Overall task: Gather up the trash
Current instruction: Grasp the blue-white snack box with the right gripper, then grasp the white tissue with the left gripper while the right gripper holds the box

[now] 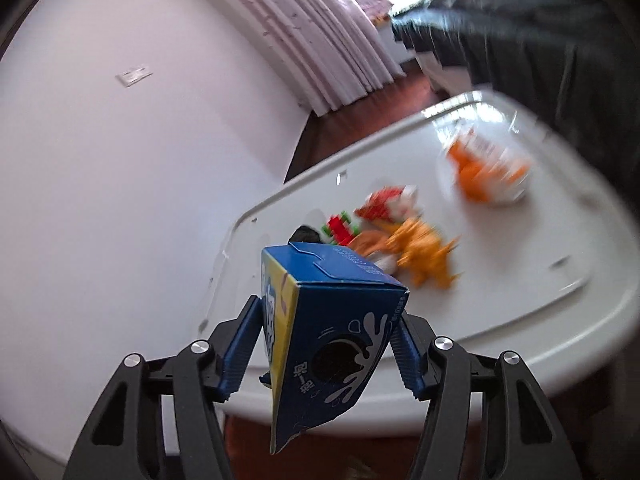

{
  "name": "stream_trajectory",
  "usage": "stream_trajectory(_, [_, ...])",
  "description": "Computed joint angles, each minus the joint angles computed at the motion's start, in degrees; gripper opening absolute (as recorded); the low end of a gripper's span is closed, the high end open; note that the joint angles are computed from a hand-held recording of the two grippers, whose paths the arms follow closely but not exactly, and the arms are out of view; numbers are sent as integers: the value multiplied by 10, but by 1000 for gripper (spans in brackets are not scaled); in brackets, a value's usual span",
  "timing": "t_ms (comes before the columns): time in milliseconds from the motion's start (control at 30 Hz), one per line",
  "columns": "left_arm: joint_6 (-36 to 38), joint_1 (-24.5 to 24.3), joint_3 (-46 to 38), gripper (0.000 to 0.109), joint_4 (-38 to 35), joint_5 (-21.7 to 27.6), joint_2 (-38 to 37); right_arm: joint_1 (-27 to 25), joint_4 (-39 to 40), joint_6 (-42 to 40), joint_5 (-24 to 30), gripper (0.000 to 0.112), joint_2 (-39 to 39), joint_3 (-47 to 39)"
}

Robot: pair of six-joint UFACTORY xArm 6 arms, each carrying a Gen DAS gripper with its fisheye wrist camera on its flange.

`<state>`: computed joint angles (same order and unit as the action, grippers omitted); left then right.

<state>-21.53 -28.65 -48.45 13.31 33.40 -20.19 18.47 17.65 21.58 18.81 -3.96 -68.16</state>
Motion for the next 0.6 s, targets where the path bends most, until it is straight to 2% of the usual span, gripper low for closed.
stream_trajectory(100, [18,-5,-48,75,7,-15,33,-24,-53,2,17,62,-65,44])
stream_trajectory(200, [72,-4,-123,75,-14,-43,95,-41,-107,43,-2,62,-123,104])
stream_trajectory(367, [227,7,-286,75,-68,-53,235,-51,-38,42,-36,62,-153,156])
stream_trajectory(400, [280,10,-339,75,-102,-37,278,-52,-28,37,-42,62,-148,156])
stream_trajectory(467, [339,19,-422,75,-145,-1,342,-56,-34,38,-42,63,-148,154])
stream_trajectory(500, [375,26,-482,75,-181,31,386,-58,-40,39,-43,63,-147,152])
stream_trajectory(600, [393,46,-610,75,-217,101,482,-62,-30,27,-47,63,-141,147])
